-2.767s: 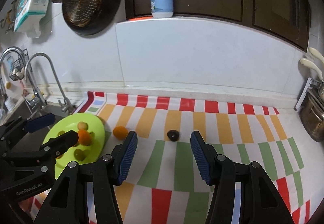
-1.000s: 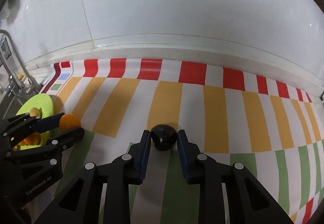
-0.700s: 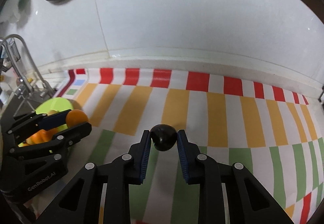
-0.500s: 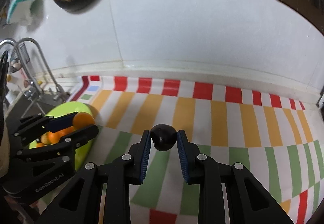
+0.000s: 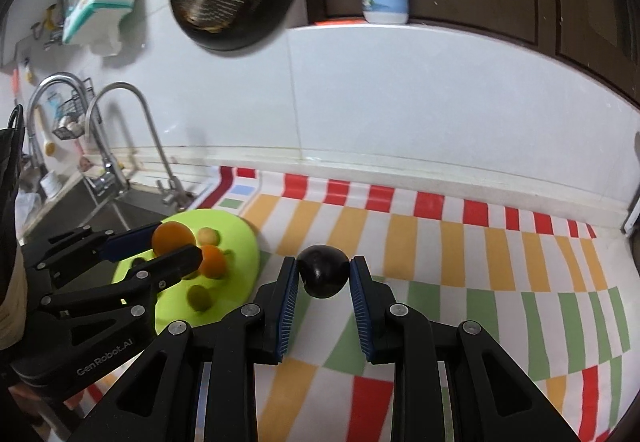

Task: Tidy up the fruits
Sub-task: 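Carry the tangerine in the left gripper and the plum in the right over the plate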

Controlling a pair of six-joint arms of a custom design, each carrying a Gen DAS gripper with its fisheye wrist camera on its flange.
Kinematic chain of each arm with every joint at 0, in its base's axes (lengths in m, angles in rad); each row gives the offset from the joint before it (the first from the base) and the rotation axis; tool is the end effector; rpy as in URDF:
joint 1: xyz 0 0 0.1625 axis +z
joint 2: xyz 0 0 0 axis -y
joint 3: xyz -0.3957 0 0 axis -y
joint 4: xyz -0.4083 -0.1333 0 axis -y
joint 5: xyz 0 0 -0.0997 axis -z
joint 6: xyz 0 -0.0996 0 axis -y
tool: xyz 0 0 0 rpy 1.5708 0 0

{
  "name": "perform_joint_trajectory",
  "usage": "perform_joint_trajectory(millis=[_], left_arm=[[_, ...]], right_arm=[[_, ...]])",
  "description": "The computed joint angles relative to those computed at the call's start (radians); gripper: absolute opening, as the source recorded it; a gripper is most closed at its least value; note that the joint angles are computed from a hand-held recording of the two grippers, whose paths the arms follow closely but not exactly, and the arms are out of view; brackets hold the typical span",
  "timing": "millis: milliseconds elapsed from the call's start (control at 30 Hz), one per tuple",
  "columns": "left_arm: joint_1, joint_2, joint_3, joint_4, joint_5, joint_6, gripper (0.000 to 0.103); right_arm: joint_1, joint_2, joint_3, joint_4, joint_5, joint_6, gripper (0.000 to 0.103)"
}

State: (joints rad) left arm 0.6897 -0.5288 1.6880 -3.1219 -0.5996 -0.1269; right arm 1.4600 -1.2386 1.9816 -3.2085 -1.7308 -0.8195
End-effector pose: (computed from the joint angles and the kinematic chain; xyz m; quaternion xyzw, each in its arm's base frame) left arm -0.3401 -0.5599 -0.0259 0.2349 0.8400 -0.3719 0.3177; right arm 0.0538 -0.5783 0.2766 0.2794 -0.8549 0.3531 0.2578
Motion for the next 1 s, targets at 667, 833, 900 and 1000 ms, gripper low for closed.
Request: perform_joint_trajectory(millis=[667,833,900,1000], left_arm=[[-0.041,-0.160,0.222,-0.036,0.076,-0.077,0.037],[-0.030,-0.193,0.255,-0.049,0.075,-0.058,0.037],[-0.023,-0.204,0.265,-0.057,0.073,-0.043,0.037],[-0.011,-0.220,0.281,-0.074,0.066,-0.015,0.037]], right_arm=[[0.061,-0.023,0.118,-0.033,0.023,0.006,0.028],[0.085,0.007,0.117,-0.051,0.007,0.024,0.028],[0.094,0.022,0.116,-0.061,-0.003,0.032,0.028],[0.107,0.043,0.115,-0.075,-0.017,0.043,0.028]])
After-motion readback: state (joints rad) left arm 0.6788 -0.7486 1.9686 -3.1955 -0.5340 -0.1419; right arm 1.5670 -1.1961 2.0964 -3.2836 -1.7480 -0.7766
